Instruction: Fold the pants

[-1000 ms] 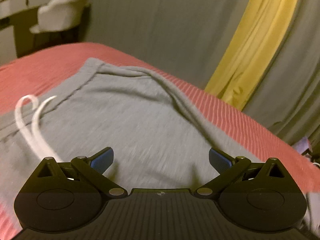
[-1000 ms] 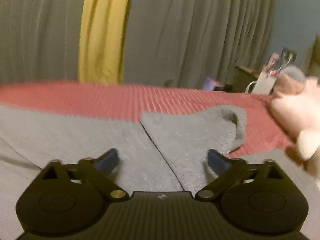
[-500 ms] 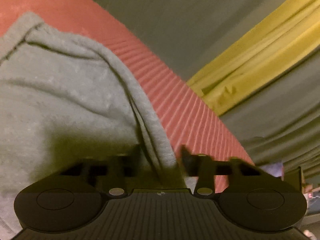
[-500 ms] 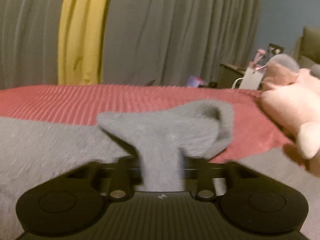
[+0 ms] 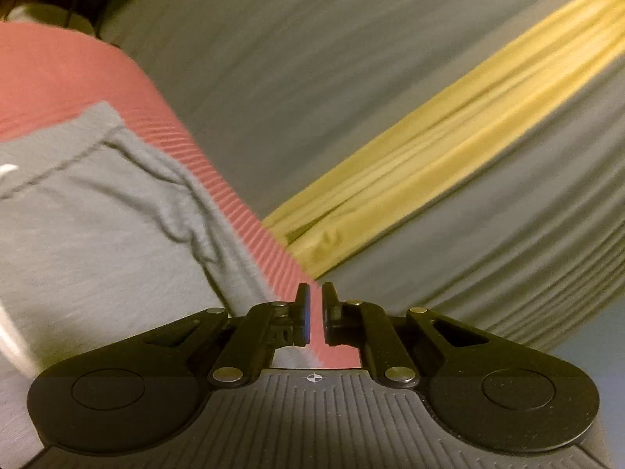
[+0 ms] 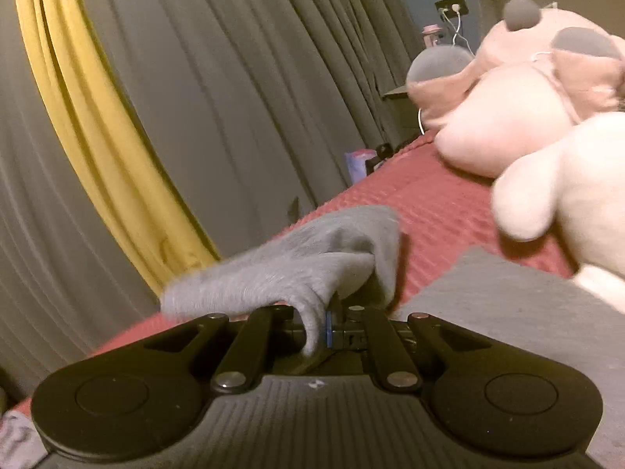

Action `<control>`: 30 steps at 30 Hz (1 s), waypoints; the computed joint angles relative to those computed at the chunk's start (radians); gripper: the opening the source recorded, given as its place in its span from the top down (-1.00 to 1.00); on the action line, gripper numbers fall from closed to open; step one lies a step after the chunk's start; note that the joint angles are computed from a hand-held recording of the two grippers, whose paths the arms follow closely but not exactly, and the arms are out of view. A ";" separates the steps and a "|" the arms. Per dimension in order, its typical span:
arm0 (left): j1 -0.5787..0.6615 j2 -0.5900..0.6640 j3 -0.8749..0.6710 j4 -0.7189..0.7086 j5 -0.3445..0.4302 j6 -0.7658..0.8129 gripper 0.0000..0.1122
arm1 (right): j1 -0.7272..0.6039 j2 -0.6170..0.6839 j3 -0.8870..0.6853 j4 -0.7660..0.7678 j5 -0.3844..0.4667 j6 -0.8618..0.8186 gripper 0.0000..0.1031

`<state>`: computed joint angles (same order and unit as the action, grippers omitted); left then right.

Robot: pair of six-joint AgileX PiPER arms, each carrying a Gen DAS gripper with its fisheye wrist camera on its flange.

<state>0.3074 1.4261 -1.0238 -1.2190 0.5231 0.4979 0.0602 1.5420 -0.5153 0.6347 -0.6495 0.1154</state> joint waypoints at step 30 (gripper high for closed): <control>-0.052 0.379 -0.450 0.709 0.203 -0.725 0.86 | -0.209 0.218 0.030 -0.337 0.105 0.440 0.66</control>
<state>0.2558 1.8048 -1.4742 -0.5099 0.7260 -0.2266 -0.1492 1.7605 -0.4850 0.2975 -0.5447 0.5555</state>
